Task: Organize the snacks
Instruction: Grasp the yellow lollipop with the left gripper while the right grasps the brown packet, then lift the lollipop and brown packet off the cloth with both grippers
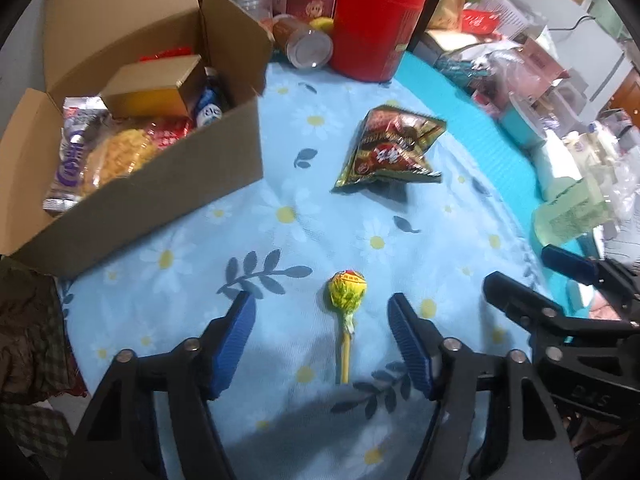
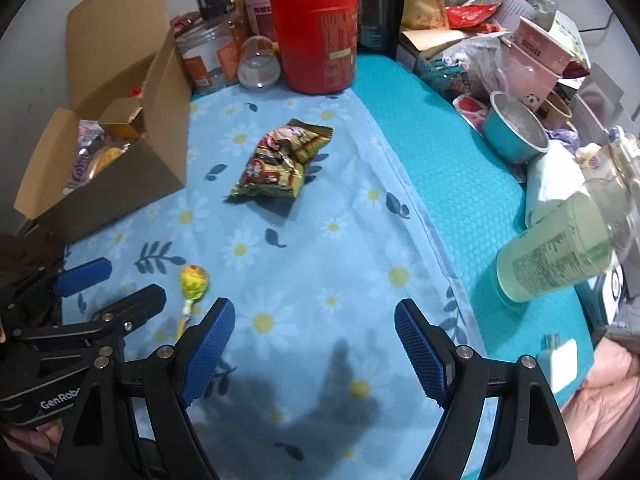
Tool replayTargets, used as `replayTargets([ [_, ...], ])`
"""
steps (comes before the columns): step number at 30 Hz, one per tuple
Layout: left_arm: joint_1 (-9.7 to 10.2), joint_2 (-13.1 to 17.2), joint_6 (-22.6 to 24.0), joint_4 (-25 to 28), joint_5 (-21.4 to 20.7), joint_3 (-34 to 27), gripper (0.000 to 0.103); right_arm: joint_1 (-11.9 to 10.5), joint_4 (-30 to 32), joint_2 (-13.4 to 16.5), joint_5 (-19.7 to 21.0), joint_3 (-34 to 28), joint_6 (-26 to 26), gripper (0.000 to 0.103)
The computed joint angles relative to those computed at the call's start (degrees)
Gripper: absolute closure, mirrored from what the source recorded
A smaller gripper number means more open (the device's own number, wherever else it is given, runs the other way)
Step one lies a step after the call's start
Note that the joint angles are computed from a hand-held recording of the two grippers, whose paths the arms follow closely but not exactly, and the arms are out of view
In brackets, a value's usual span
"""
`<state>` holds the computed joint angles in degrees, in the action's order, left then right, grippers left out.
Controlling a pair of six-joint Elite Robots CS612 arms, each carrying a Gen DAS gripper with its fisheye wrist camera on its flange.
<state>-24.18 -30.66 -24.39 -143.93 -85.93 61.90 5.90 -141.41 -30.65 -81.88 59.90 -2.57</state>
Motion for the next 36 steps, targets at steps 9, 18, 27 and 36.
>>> replayTargets([
  [9, -0.17, 4.3, 0.9, 8.4, 0.1, -6.9, 0.078, -0.4, 7.5, 3.6, -0.8, -6.8, -1.9, 0.020],
  [18, 1.04, 5.6, -3.3, 10.0, 1.9, -10.4, 0.079, -0.9, 8.8, 7.5, 4.6, -14.0, -0.9, 0.020],
  [27, 1.88, 5.5, -7.0, 8.4, 3.4, -11.1, 0.079, -0.8, 14.2, 15.0, 7.5, -28.2, 2.7, 0.020],
  [36, 2.24, 4.5, -8.5, 8.0, 2.7, -9.2, 0.079, -0.8, 22.2, 23.2, 13.6, -42.7, 4.0, 0.055],
])
